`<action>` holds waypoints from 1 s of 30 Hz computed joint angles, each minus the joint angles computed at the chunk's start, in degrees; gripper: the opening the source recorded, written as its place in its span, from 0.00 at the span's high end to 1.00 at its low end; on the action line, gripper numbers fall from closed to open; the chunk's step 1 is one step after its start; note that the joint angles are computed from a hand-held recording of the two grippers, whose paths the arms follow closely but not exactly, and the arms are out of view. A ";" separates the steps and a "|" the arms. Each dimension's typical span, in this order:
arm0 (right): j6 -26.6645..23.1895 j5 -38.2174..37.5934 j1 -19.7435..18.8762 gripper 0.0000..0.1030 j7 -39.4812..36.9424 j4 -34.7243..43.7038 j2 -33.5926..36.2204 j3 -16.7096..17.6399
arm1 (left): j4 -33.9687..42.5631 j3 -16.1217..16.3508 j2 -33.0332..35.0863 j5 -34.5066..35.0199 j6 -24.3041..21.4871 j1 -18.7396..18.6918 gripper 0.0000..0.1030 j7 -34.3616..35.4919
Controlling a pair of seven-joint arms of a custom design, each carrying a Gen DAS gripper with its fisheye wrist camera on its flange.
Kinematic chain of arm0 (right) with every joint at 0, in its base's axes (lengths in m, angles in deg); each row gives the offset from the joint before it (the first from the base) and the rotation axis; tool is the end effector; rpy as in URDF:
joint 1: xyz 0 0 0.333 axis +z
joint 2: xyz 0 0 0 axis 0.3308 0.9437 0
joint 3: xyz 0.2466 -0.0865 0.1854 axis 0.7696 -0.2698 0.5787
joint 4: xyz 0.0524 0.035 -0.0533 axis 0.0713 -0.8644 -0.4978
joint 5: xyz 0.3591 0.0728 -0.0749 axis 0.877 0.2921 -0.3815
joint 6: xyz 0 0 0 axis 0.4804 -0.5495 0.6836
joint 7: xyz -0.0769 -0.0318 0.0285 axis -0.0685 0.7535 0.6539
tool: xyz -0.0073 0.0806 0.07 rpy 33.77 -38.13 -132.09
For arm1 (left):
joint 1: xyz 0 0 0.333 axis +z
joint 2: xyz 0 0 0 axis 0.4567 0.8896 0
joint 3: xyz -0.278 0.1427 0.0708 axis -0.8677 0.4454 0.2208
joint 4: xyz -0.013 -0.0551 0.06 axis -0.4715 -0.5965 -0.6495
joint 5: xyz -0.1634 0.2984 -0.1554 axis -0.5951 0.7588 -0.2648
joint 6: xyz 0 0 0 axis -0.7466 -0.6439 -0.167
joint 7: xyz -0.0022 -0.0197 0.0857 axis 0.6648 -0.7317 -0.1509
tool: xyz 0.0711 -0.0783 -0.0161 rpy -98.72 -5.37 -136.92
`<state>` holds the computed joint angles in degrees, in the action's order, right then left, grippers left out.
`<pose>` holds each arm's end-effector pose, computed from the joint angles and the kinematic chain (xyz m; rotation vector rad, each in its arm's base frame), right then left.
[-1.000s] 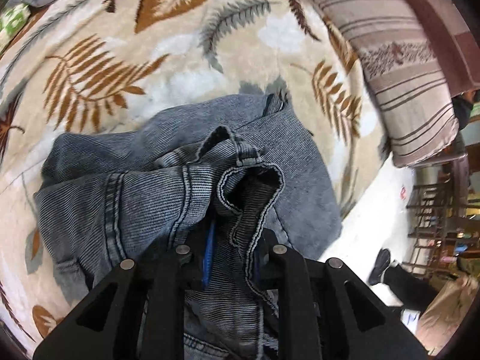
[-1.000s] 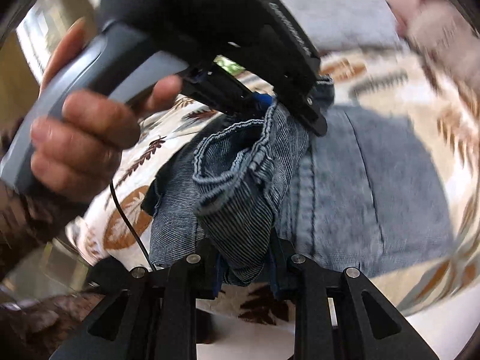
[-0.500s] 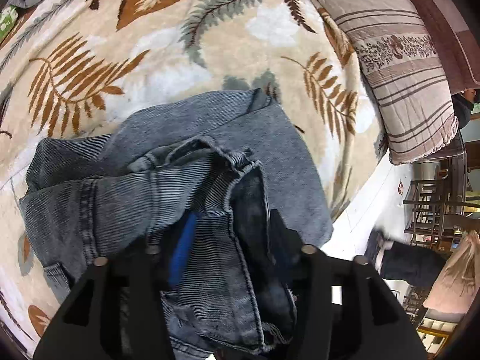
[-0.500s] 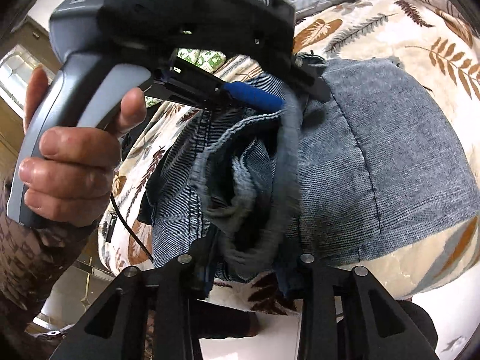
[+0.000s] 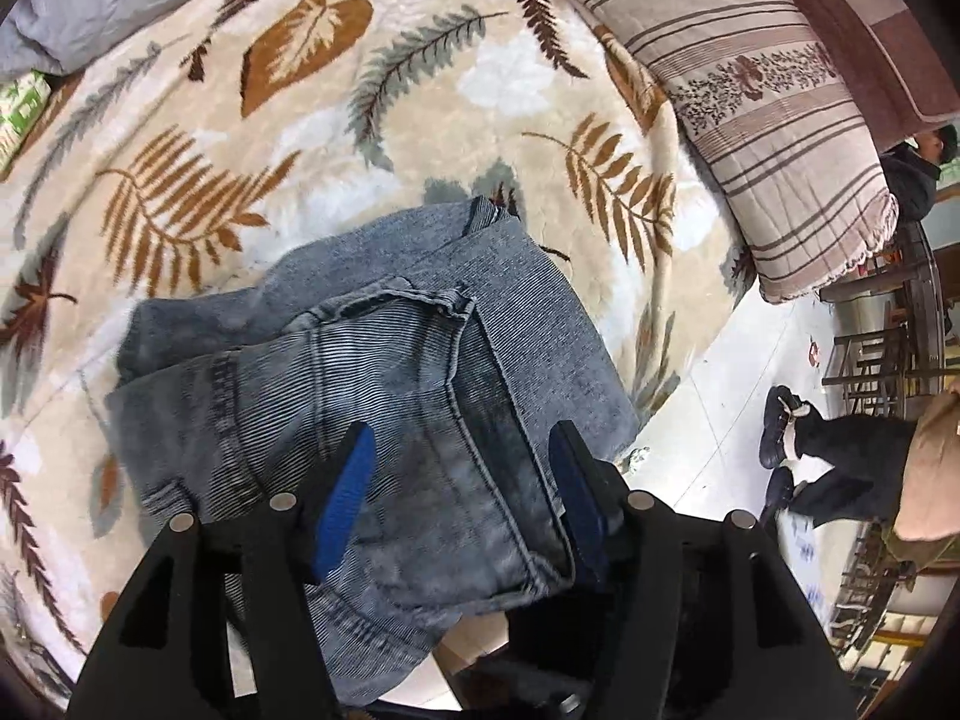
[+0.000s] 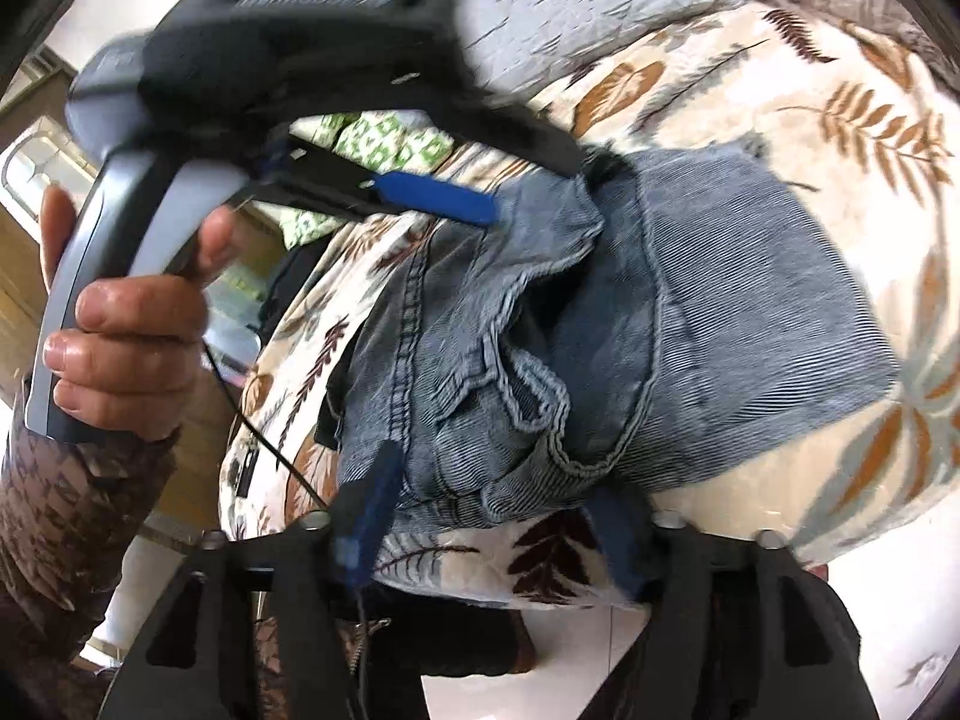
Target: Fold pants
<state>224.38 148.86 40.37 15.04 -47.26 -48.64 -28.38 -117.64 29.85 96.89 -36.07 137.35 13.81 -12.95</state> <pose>0.5079 0.2964 0.4528 -1.9026 1.1568 0.4049 0.6112 -0.2682 0.5447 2.2603 -2.0703 0.4036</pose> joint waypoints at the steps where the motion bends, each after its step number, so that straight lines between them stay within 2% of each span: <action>1: -0.26 0.83 -0.32 0.34 -0.24 -0.28 -0.22 -0.18 | -0.04 0.05 -0.39 0.38 -0.29 0.00 0.42 0.41; 6: 0.70 2.69 -1.31 0.31 0.16 -1.23 -0.97 -1.10 | -0.04 0.61 -2.24 4.27 -1.90 -0.53 0.39 2.02; 13: 2.08 3.52 -0.72 0.29 1.84 -1.92 -2.15 -1.04 | -1.92 1.48 -4.92 7.31 -1.90 0.34 0.38 2.84; 18: 1.46 5.47 -0.94 0.26 1.11 -2.04 -2.08 -1.35 | -1.98 1.61 -5.18 6.64 -2.87 2.19 0.36 6.74; 25: -1.45 4.63 -1.17 0.24 2.43 0.36 0.53 -0.88 | 2.62 1.09 -0.47 5.68 -5.53 2.80 0.34 16.20; 30: -0.48 0.99 -0.72 0.22 5.44 2.20 2.78 -0.13 | 9.34 0.83 5.39 6.81 -10.00 1.52 0.34 23.30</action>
<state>223.90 149.85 39.65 20.48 -45.06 -45.85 -28.52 -108.31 30.68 102.28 -29.26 127.35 15.34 10.36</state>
